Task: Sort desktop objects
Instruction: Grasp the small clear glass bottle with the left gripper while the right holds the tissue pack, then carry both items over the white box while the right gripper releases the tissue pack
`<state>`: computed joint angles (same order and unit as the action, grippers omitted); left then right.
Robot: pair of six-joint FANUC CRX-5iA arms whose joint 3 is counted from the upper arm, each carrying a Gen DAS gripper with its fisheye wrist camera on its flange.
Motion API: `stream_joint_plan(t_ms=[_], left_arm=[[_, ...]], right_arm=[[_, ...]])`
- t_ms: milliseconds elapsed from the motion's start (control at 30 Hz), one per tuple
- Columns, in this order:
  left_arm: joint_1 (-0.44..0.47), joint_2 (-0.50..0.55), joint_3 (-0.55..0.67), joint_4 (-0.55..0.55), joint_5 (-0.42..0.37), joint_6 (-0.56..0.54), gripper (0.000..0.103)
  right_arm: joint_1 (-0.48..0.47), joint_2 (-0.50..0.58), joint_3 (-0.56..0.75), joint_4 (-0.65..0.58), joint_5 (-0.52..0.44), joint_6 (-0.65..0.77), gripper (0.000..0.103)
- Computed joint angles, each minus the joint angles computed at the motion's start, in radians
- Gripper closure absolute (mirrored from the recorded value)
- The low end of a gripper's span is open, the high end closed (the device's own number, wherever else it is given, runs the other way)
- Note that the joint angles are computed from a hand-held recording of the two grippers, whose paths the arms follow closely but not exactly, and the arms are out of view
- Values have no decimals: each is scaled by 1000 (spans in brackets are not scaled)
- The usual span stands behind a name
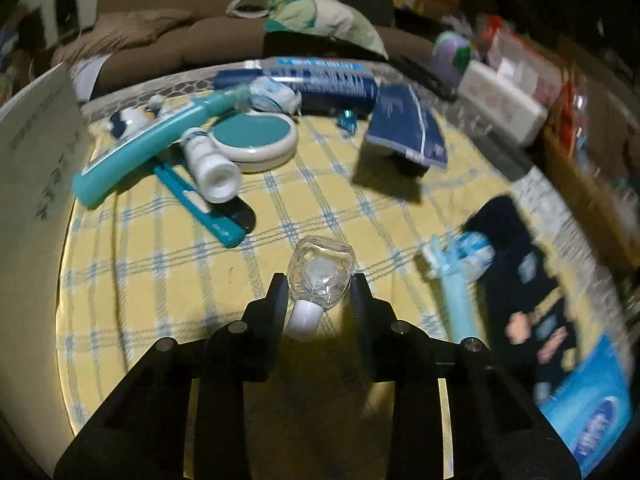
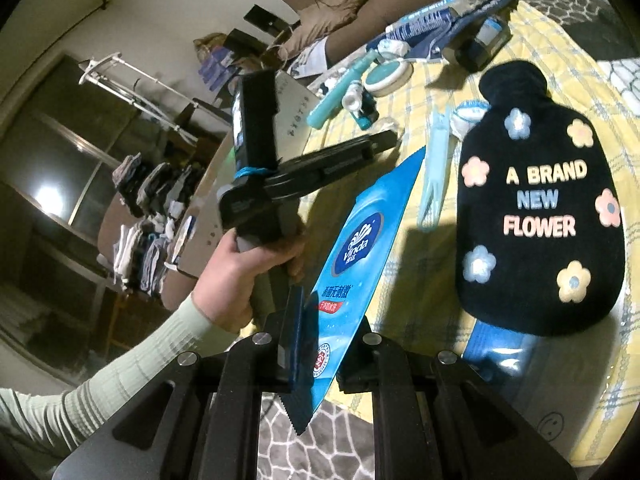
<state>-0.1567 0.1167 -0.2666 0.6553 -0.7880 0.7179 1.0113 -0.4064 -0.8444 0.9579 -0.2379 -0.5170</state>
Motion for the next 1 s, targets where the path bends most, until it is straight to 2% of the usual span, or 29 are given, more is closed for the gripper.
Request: stream_joint_plan(t_ms=[100, 167, 267, 400, 467, 633, 733, 833, 1000], left_arm=[[47, -55, -21, 70, -56, -24, 73], [101, -105, -29, 119, -124, -54, 73], [186, -151, -15, 161, -218, -82, 73], [341, -186, 33, 195, -346, -115, 73], [408, -184, 66, 195, -386, -128, 73], [544, -157, 129, 172, -432, -141, 73], [600, -128, 153, 164, -448, -147, 73], [629, -94, 176, 146, -442, -148, 73], [657, 3, 258, 95, -422, -111, 73]], right_arm=[[0, 4, 17, 44, -20, -13, 91], [12, 16, 46, 51, -45, 1, 91], [42, 66, 133, 16, -87, 98, 91], [17, 166, 243, 25, -4, 141, 91], [23, 237, 338, -56, 10, 252, 91], [42, 443, 640, -436, -25, 660, 91], [40, 588, 853, -626, -136, 867, 91], [35, 691, 996, -705, -239, 963, 91], [40, 832, 1189, -695, -468, 1008, 86]])
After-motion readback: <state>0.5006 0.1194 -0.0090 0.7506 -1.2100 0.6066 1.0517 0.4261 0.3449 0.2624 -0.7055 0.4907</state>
